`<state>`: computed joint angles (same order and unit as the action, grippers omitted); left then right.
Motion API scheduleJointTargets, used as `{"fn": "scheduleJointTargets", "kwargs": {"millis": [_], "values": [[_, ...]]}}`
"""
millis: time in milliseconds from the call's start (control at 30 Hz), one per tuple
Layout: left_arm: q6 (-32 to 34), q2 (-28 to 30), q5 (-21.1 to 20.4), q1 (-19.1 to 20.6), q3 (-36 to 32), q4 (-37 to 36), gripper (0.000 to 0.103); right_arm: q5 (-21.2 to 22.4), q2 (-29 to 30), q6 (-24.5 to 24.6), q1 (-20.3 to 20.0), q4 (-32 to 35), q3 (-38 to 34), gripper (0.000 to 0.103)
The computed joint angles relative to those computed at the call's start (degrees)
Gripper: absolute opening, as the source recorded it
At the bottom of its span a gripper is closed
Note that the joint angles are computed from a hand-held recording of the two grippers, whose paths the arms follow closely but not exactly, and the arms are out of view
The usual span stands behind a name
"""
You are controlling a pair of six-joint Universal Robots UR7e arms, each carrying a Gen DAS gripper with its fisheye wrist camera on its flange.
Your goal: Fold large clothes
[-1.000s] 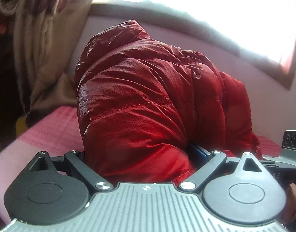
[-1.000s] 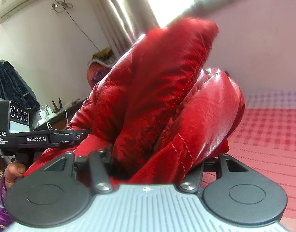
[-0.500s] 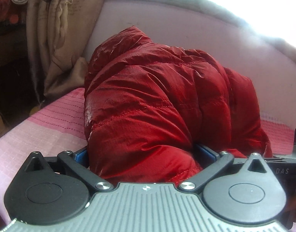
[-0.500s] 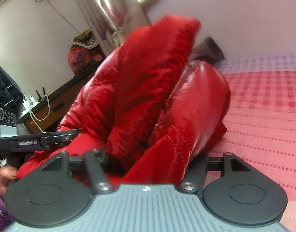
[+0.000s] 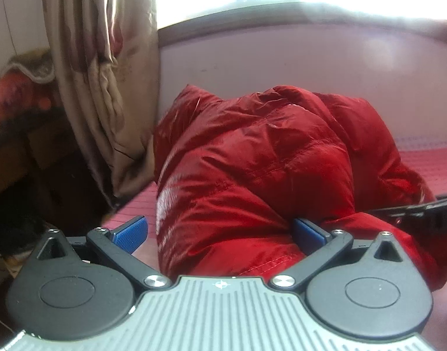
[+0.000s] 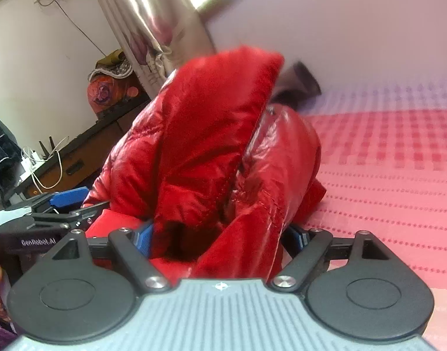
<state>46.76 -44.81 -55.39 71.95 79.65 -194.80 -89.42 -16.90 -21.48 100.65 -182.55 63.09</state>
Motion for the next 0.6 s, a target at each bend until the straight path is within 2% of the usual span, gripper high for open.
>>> {"fn": "scheduleJointTargets", "kwargs": {"millis": [167, 233, 400, 567, 600], "values": [[0.67, -0.32, 2.23, -1.07, 1.51, -3.19, 0.103, -3.27, -1.17, -0.09, 1.53, -2.62, 2.23, 0.086], [-0.30, -0.86, 2.59, -1.39, 2.31, -3.20, 0.103, -4.23, -1.54, -1.17, 2.20, -5.32, 3.63, 0.092], [-2.09, -1.68, 4.08, -2.04, 3.73, -4.69, 0.103, -6.27, -2.48, -4.14, 4.14, -10.40, 6.65, 0.093], [-0.17, -1.84, 5.22, -2.85, 5.36, -9.37, 0.103, -8.94, -2.79, -6.74, 5.99, -14.98, 8.97, 0.094], [0.33, -1.85, 5.31, -2.98, 5.65, -10.09, 0.103, -9.30, -2.82, -7.13, 6.26, -16.08, 9.55, 0.097]]}}
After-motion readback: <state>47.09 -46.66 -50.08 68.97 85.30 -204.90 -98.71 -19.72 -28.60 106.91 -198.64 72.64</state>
